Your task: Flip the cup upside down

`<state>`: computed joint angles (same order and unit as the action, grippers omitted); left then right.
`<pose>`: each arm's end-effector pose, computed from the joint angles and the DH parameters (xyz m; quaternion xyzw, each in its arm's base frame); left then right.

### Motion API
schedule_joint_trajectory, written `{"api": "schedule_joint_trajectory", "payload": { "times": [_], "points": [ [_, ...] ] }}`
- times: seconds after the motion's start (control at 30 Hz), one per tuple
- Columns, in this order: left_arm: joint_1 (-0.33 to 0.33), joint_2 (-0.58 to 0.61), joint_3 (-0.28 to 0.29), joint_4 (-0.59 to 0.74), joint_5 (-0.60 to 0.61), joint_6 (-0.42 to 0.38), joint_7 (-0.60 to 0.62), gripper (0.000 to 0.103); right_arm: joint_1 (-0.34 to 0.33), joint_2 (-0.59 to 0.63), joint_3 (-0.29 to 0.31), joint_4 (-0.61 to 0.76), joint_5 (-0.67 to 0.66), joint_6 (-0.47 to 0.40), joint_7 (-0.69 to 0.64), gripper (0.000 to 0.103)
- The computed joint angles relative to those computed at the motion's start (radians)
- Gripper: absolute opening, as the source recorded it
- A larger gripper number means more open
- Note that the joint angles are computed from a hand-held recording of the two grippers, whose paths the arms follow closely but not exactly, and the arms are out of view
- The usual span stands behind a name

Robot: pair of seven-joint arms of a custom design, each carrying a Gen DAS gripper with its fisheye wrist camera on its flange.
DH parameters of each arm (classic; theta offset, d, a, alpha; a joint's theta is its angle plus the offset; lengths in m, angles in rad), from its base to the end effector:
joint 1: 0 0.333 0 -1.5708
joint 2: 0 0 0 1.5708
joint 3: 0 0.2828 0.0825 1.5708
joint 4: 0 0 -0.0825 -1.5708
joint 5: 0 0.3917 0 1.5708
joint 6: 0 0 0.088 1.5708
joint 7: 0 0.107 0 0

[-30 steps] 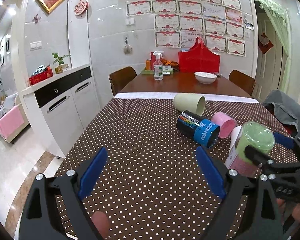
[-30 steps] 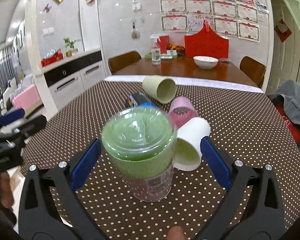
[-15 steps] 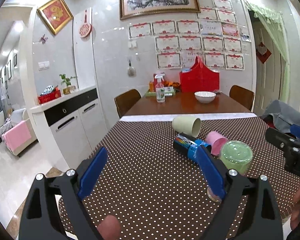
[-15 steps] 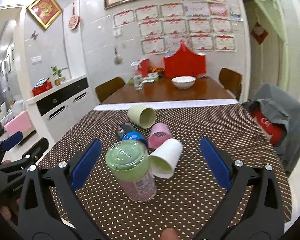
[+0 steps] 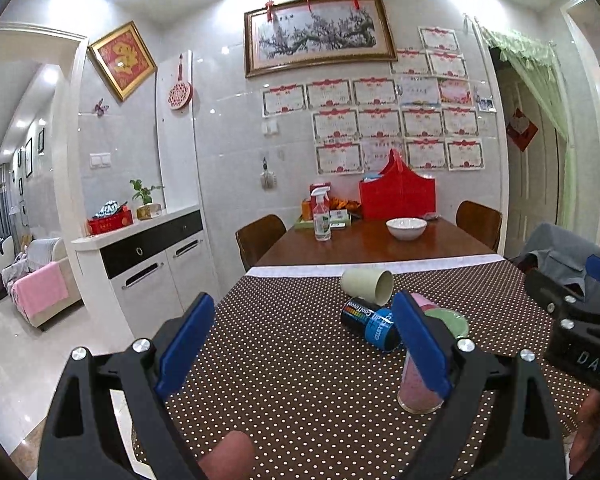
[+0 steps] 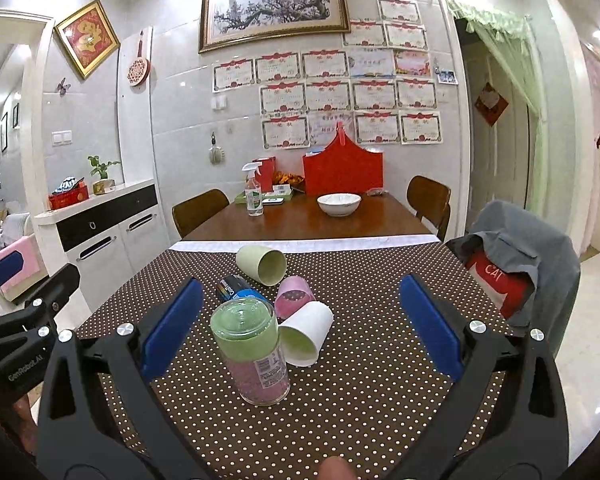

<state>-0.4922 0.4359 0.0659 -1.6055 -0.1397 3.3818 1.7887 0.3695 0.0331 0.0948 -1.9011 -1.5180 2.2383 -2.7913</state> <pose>0.6439 -0.2857 0.5117 -0.3964 0.6762 -0.4949 0.3752 0.5617 0.2477 0.5012 -0.3794 0.6976 -0.5050 0.3382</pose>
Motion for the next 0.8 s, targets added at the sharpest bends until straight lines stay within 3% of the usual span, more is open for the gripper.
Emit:
{"api": "schedule_joint_trajectory", "payload": {
  "times": [0.53,0.8],
  "points": [
    [0.064,-0.043,-0.083,-0.065,-0.031,0.062,0.040,0.089,0.023,0.002,0.011,0.006,-0.015,-0.046,0.002,0.097],
    [0.039,-0.029,-0.061,-0.046,-0.072,0.070,0.066,0.089,0.025,0.008,0.010,0.014,-0.013,-0.042,-0.007,0.097]
  ]
}}
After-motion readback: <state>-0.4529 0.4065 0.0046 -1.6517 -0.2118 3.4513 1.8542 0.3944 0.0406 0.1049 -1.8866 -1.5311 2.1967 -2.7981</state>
